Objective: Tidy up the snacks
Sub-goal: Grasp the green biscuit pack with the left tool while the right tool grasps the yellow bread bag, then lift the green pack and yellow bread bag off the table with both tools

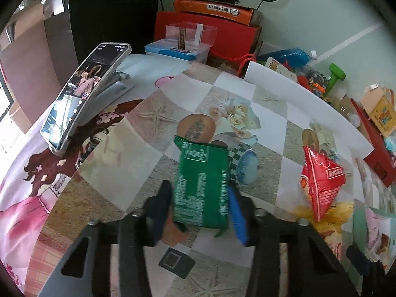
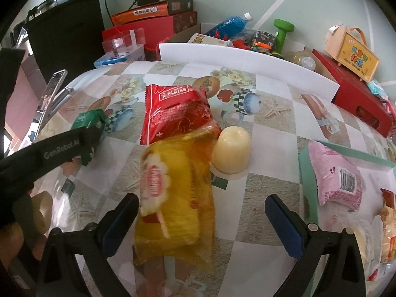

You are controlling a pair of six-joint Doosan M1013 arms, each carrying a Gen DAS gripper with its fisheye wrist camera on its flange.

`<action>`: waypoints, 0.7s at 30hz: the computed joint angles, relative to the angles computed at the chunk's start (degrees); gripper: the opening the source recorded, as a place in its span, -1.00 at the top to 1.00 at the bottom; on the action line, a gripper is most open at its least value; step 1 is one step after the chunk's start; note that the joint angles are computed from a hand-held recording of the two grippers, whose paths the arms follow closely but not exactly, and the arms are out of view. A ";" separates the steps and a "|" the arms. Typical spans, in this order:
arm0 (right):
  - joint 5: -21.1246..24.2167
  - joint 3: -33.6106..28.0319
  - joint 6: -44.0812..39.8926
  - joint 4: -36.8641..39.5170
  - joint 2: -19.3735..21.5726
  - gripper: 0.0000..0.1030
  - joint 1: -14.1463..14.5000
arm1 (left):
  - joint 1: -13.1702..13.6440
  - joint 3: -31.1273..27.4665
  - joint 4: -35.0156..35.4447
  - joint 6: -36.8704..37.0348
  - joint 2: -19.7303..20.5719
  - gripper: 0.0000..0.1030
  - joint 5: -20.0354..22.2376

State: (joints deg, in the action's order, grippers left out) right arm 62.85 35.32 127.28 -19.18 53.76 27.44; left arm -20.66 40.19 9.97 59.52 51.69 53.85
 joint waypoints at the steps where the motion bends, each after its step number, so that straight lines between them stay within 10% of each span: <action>1: -0.33 0.34 0.07 -0.02 -0.23 -0.98 0.00 | 0.05 0.01 -0.19 -0.11 -0.04 0.18 0.20; 21: -4.89 4.04 -3.75 4.96 -2.64 0.07 -0.04 | -0.23 3.69 0.13 -0.86 -3.45 0.21 4.00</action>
State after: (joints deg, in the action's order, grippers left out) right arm 57.95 39.37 123.54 -14.22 51.12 27.40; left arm -20.89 43.88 10.11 58.66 48.23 57.85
